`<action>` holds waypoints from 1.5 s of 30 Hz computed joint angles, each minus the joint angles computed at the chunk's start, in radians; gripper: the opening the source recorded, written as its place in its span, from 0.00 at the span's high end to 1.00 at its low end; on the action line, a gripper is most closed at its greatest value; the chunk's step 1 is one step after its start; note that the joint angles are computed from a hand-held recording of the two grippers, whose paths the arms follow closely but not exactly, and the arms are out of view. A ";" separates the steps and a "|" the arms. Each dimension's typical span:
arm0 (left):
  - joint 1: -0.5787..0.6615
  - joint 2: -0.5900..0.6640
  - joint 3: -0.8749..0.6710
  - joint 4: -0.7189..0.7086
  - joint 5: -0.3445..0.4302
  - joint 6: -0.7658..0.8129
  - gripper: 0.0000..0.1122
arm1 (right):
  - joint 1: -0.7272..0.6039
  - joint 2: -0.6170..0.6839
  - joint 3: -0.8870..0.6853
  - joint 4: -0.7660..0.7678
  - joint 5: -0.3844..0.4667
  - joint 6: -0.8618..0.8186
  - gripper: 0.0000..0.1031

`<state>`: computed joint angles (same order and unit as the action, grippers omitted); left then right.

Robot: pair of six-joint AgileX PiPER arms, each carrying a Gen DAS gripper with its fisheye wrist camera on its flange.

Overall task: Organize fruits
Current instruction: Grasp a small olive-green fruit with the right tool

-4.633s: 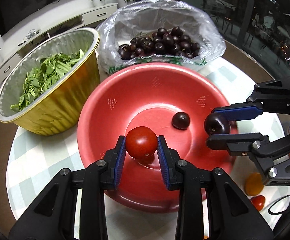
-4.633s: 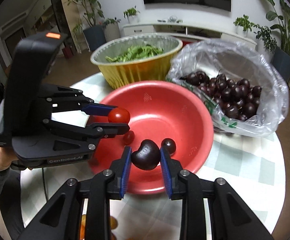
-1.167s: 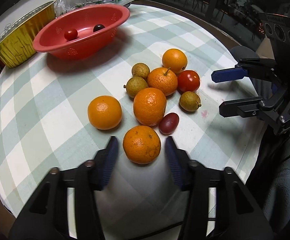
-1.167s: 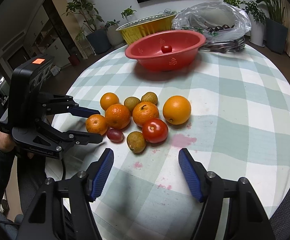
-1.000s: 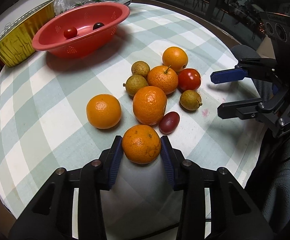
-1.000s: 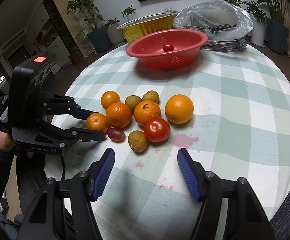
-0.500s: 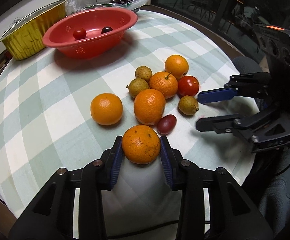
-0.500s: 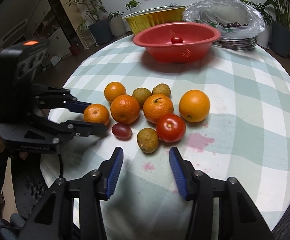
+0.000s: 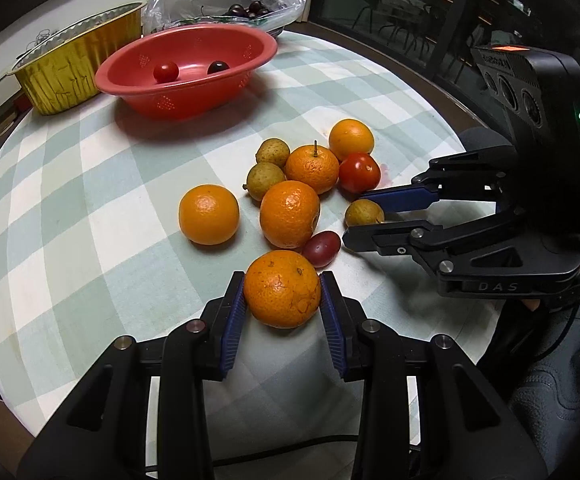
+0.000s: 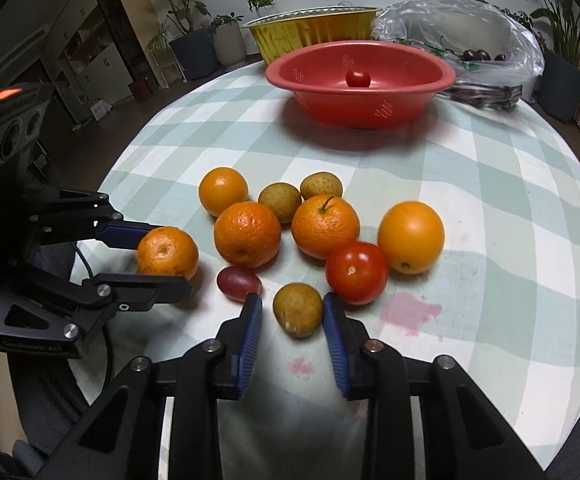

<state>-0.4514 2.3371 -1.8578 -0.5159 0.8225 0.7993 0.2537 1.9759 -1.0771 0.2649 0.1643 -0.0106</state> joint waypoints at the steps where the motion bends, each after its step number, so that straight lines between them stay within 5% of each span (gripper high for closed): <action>1: 0.001 0.000 0.000 -0.002 0.000 0.001 0.70 | 0.003 0.001 -0.001 -0.045 -0.001 0.045 0.69; 11: -0.003 0.008 -0.005 -0.009 0.001 0.006 0.70 | 0.003 -0.009 0.017 -0.065 -0.013 0.068 0.73; 29: 0.005 -0.015 0.030 -0.028 -0.011 0.020 0.70 | -0.030 -0.073 0.100 0.615 -0.002 -0.603 0.73; 45: 0.027 -0.009 -0.055 -0.019 0.005 -0.023 0.70 | -0.126 -0.154 0.153 0.859 0.029 -0.844 0.73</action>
<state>-0.4243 2.3281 -1.9129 -0.5353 0.8278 0.7766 0.1272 1.8221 -0.9239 1.1242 0.1933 -0.8544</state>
